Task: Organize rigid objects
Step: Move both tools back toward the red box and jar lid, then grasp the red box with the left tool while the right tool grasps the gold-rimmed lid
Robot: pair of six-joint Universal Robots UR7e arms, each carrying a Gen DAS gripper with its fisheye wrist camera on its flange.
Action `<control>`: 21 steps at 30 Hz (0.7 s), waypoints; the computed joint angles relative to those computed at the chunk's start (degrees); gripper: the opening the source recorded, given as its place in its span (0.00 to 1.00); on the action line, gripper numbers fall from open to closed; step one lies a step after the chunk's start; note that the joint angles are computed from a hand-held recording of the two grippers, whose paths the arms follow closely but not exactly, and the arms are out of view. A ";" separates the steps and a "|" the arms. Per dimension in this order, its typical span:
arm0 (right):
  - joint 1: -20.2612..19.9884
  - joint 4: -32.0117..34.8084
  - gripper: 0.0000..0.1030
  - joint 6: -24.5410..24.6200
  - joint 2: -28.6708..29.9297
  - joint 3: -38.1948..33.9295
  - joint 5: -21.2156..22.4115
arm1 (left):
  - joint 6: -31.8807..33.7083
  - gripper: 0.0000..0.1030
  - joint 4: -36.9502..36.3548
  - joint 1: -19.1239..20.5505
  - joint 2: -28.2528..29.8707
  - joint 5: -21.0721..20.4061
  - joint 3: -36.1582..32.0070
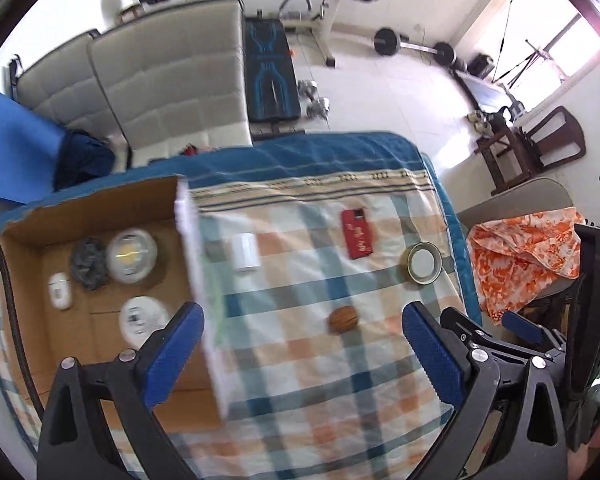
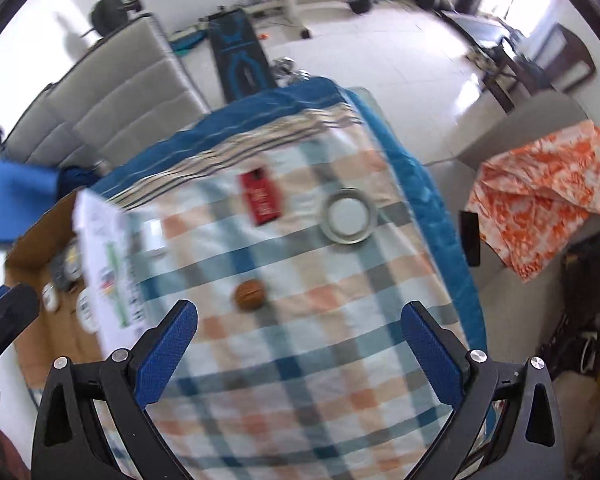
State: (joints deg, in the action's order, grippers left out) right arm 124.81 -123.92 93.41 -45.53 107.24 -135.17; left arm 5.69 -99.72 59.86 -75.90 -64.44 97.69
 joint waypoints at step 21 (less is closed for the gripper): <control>-21.85 -34.35 0.69 -21.59 0.34 16.31 4.83 | -7.25 0.99 -5.25 0.48 23.59 8.60 0.78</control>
State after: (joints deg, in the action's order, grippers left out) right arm 102.96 -158.27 71.82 -45.19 123.55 -130.33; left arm -1.56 -104.97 60.34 -52.31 -55.83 98.47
